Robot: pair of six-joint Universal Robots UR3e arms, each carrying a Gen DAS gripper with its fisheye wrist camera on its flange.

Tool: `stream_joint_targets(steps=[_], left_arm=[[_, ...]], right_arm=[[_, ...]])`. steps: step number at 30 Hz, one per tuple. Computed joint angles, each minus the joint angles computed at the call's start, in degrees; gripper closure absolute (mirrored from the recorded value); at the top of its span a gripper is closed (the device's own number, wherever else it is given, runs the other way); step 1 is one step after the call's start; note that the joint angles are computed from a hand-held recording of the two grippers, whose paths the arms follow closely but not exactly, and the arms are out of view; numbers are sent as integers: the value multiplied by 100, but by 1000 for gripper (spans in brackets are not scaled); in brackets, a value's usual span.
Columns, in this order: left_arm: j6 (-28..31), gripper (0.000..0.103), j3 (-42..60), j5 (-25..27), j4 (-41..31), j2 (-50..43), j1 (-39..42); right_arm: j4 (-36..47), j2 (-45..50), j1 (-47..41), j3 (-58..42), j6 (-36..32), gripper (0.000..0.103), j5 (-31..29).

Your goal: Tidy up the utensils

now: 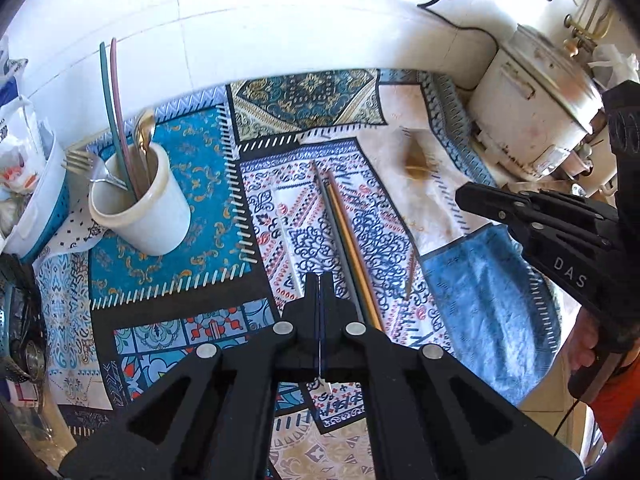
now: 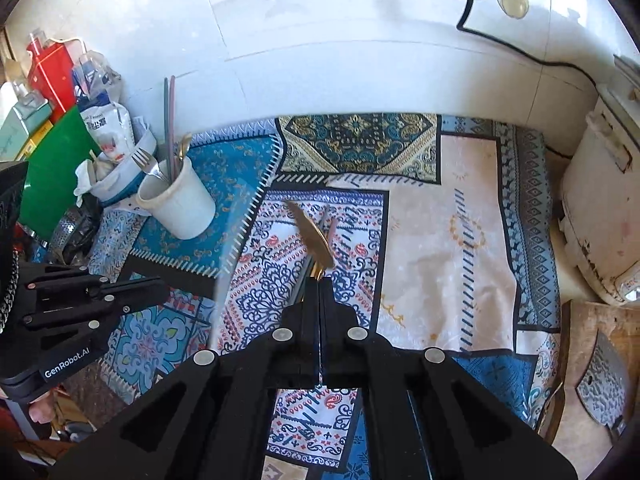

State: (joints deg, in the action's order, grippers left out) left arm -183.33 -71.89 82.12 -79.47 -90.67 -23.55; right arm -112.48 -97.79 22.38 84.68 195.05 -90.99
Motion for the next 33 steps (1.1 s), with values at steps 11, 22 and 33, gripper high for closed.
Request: stream_joint_targets(steps=[11,22,33], left_arm=[[-116,98,-42,-216,25,-467,297],[-198,87,281,-71,204,-1751,-53],[-297,87,125,-155,642,-1974,-28]], right_arm=[[193,5,-429,120,-258,102,420],[287,406,-869,576,-290,81,707],[-109,1894,-974,-202,-357,81,947]])
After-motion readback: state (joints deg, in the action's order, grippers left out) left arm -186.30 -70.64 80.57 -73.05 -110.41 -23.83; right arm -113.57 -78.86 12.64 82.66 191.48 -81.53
